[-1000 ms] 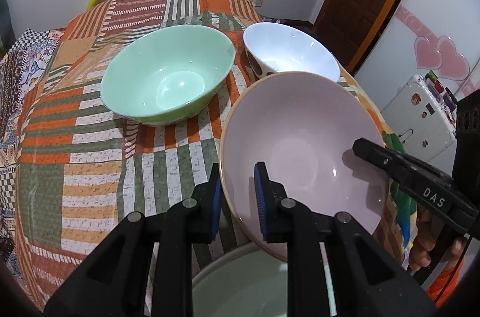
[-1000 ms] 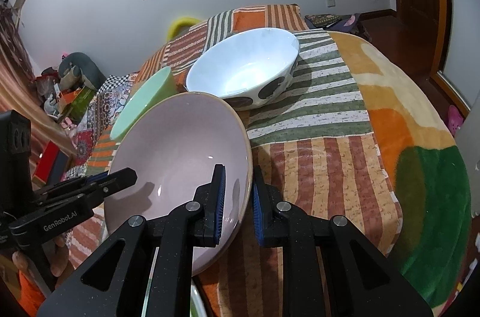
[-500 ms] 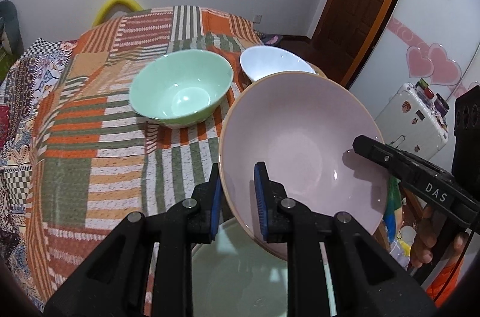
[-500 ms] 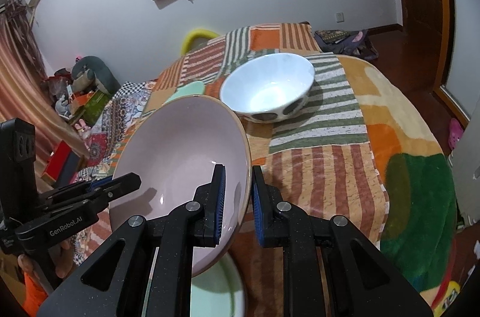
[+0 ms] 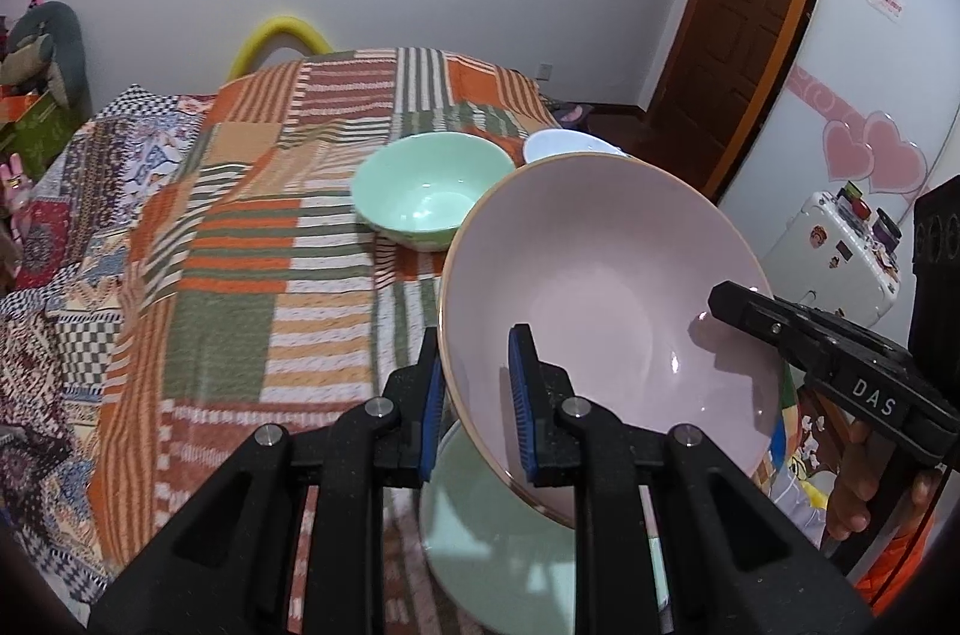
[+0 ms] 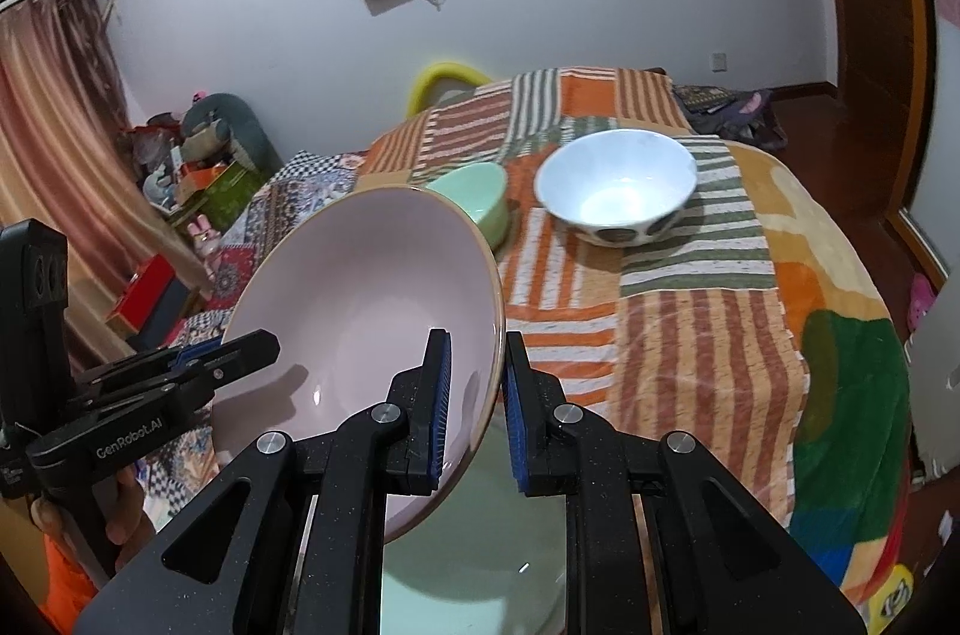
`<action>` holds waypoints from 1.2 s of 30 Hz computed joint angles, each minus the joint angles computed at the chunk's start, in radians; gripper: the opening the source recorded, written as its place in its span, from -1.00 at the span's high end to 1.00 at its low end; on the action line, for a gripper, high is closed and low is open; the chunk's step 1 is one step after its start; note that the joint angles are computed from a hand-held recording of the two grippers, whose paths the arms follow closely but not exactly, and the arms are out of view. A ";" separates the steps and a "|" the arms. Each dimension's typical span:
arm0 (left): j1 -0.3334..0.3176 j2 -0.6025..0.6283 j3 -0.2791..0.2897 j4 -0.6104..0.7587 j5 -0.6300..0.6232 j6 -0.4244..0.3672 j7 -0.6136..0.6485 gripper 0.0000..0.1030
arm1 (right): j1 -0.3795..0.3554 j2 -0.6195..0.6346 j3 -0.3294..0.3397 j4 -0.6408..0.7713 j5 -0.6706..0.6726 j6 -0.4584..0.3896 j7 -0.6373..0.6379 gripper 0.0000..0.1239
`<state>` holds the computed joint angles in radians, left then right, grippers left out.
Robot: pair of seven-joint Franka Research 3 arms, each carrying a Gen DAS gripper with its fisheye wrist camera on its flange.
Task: Organize plates and bowls
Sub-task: 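Lift the pale pink bowl with both tools and carry it toward the plates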
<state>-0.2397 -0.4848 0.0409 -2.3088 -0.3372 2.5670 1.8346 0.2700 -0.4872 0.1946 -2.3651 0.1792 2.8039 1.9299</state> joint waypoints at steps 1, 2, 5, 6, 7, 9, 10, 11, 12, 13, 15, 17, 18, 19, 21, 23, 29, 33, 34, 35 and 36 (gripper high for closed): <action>0.008 -0.017 -0.001 -0.011 0.006 -0.002 -0.005 0.61 | 0.004 0.002 0.003 0.002 0.000 0.002 -0.001 0.75; 0.014 -0.031 -0.001 -0.019 0.013 -0.003 -0.010 0.61 | 0.007 0.002 0.007 0.003 0.000 0.003 0.000 0.75; 0.036 -0.084 0.002 -0.051 0.043 -0.012 -0.032 0.61 | 0.025 0.010 0.015 0.013 0.001 0.004 -0.003 0.75; 0.039 -0.096 0.006 -0.059 0.051 -0.014 -0.037 0.61 | 0.030 0.016 0.018 0.019 0.001 0.004 -0.004 0.75; 0.045 -0.113 0.010 -0.068 0.060 -0.020 -0.043 0.61 | 0.033 0.015 0.021 0.020 0.001 0.002 -0.002 0.75; 0.053 -0.144 0.020 -0.087 0.076 -0.027 -0.053 0.61 | 0.047 0.023 0.024 0.029 0.002 0.004 -0.007 0.75; 0.058 -0.159 0.023 -0.096 0.085 -0.032 -0.060 0.61 | 0.054 0.025 0.023 0.031 0.004 0.004 -0.011 0.75; 0.065 -0.179 0.026 -0.109 0.096 -0.038 -0.067 0.61 | 0.062 0.033 0.024 0.039 0.006 0.004 -0.016 0.75; 0.069 -0.189 0.029 -0.116 0.104 -0.039 -0.073 0.61 | 0.069 0.037 0.025 0.042 0.008 0.004 -0.019 0.75; 0.075 -0.206 0.032 -0.127 0.113 -0.043 -0.080 0.61 | 0.074 0.038 0.026 0.043 0.009 0.004 -0.019 0.75; 0.086 -0.234 0.040 -0.147 0.130 -0.051 -0.094 0.61 | 0.089 0.051 0.030 0.053 0.014 0.004 -0.024 0.75; 0.096 -0.253 0.050 -0.161 0.144 -0.058 -0.104 0.61 | 0.106 0.067 0.030 0.067 0.021 0.002 -0.033 0.75; 0.102 -0.265 0.057 -0.169 0.151 -0.065 -0.109 0.61 | 0.113 0.075 0.031 0.073 0.023 0.001 -0.036 0.75; 0.108 -0.274 0.062 -0.176 0.156 -0.070 -0.113 0.61 | 0.119 0.077 0.032 0.075 0.025 -0.001 -0.038 0.75; 0.119 -0.287 0.071 -0.188 0.166 -0.076 -0.121 0.61 | 0.132 0.097 0.035 0.091 0.028 -0.003 -0.043 0.74; 0.131 -0.297 0.079 -0.200 0.176 -0.080 -0.127 0.61 | 0.145 0.117 0.037 0.106 0.031 -0.006 -0.049 0.74; 0.169 -0.313 0.107 -0.234 0.194 -0.090 -0.137 0.61 | 0.164 0.176 0.058 0.155 0.002 -0.022 -0.043 0.74; 0.192 -0.297 0.123 -0.251 0.197 -0.090 -0.137 0.61 | 0.187 0.223 0.054 0.188 -0.001 -0.045 -0.045 0.74; 0.196 -0.289 0.127 -0.253 0.195 -0.088 -0.136 0.61 | 0.192 0.232 0.052 0.194 0.000 -0.050 -0.046 0.74; 0.201 -0.279 0.130 -0.256 0.193 -0.086 -0.136 0.61 | 0.197 0.247 0.052 0.204 -0.001 -0.058 -0.044 0.74; 0.206 -0.269 0.132 -0.259 0.190 -0.084 -0.136 0.61 | 0.200 0.257 0.051 0.210 -0.002 -0.062 -0.043 0.74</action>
